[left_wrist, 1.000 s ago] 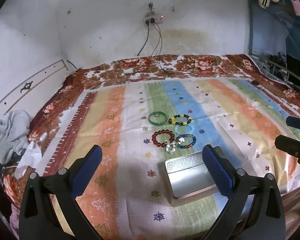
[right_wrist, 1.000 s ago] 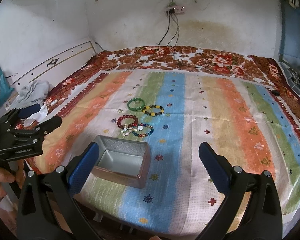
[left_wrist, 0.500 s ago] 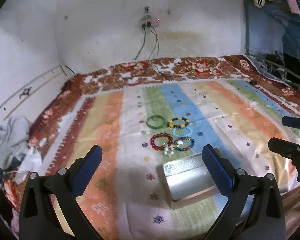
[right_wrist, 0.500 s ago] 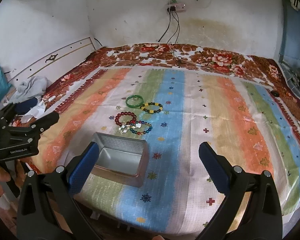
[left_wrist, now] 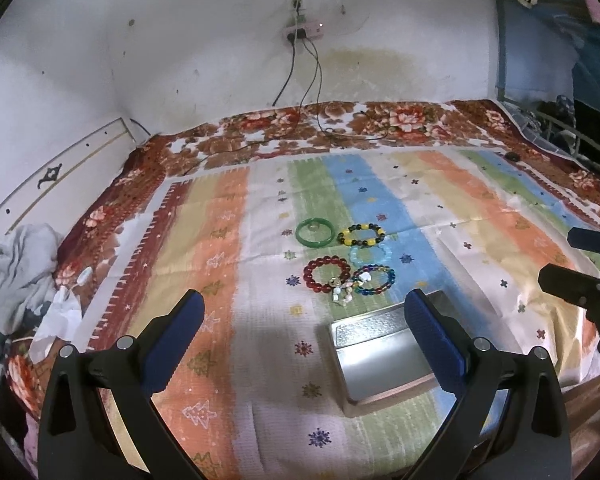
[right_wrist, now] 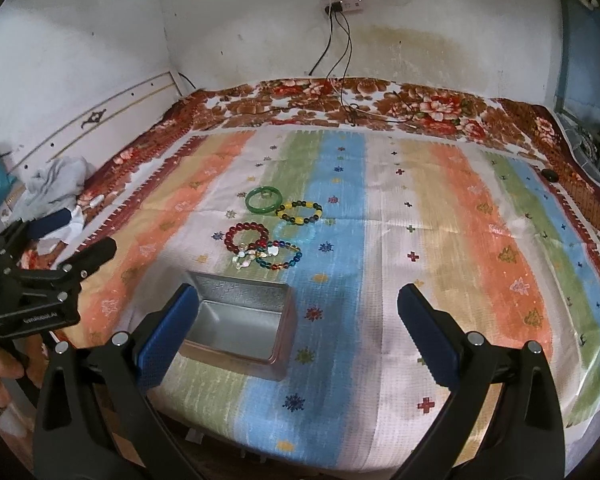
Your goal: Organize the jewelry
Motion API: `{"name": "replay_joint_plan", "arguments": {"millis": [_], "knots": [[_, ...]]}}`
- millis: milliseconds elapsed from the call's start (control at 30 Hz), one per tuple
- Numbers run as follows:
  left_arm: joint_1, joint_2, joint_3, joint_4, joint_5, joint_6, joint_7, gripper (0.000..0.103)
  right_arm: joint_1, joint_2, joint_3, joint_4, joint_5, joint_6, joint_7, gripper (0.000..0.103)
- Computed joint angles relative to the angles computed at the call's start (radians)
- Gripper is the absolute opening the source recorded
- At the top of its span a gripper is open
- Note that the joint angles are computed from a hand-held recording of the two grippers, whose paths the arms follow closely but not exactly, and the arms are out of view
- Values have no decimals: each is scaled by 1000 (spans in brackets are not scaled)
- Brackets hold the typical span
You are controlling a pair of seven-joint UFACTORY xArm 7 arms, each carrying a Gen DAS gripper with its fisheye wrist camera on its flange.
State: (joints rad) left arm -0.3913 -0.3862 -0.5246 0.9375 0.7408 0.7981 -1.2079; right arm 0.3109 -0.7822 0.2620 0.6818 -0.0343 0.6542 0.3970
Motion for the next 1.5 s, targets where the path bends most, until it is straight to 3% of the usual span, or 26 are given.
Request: {"name": "replay_joint_plan", "arguments": {"millis": [200, 800, 1300, 1500], "knots": [[-1, 39, 39, 16, -18, -23, 43, 97, -22, 74, 13, 38, -48, -8, -24, 98], [-17, 210, 169, 90, -101, -124, 122, 97, -33, 343, -57, 175, 4, -30, -25, 98], [-54, 421, 291, 241, -139, -143, 219, 97, -54, 572, -73, 318, -64, -17, 0, 98], [-61, 500, 335, 302, -205, -161, 276, 97, -47, 680, -95, 398, -59, -2, -3, 98]]}}
